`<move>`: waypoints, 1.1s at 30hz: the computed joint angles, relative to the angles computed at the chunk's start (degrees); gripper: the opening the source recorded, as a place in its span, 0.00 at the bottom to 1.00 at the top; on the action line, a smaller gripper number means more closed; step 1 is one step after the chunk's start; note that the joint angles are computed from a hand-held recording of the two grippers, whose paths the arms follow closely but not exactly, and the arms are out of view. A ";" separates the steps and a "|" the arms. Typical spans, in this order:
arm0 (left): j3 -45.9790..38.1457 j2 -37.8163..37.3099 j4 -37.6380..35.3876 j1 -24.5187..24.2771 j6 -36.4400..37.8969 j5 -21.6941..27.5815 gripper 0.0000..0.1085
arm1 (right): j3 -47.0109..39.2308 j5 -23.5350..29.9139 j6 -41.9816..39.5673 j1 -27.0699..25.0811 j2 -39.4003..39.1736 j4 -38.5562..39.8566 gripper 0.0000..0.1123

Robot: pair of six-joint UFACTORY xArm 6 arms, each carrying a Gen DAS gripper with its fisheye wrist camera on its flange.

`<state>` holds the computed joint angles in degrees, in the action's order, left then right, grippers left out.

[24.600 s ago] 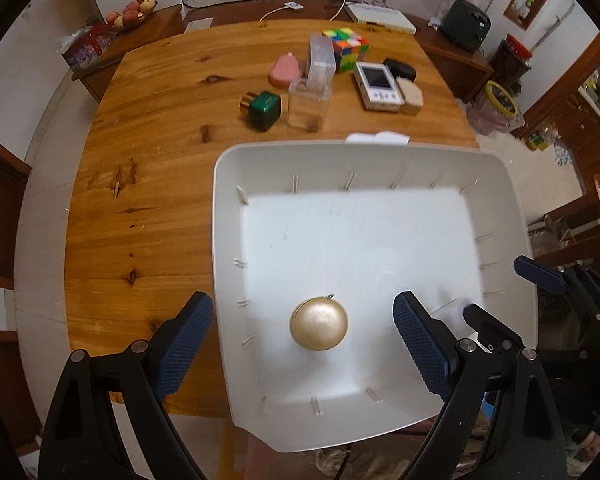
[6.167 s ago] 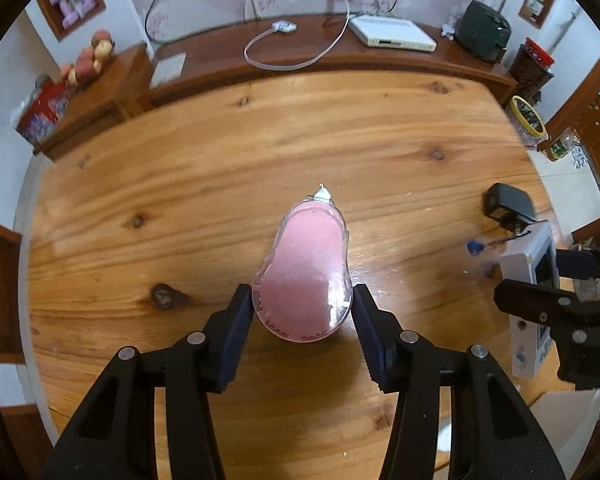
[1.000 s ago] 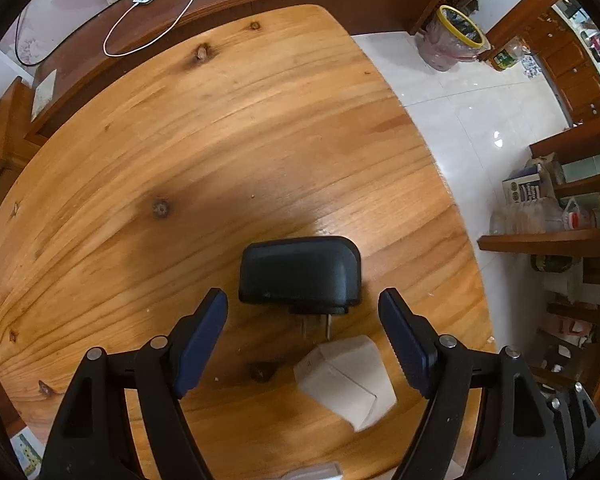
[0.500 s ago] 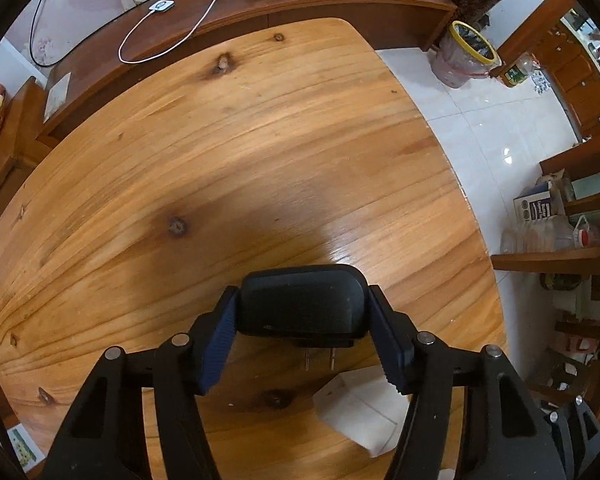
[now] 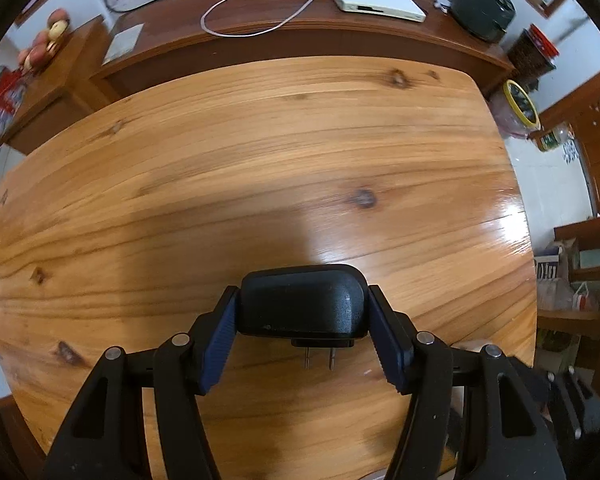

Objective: Organize rigid objects
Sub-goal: 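Grasp the black plug charger with the left gripper while the right grasps the beige box, then carry the black charger and beige box toward the tray with both grippers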

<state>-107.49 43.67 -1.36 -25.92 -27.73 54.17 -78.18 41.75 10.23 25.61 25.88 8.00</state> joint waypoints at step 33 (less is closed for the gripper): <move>36.40 -40.68 1.68 -4.28 -2.90 -6.30 0.60 | 15.00 -2.80 0.39 6.09 -26.55 -2.33 0.39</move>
<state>-71.09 2.99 0.32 -30.20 -30.64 47.87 -63.17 38.95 10.62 31.70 -0.67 5.67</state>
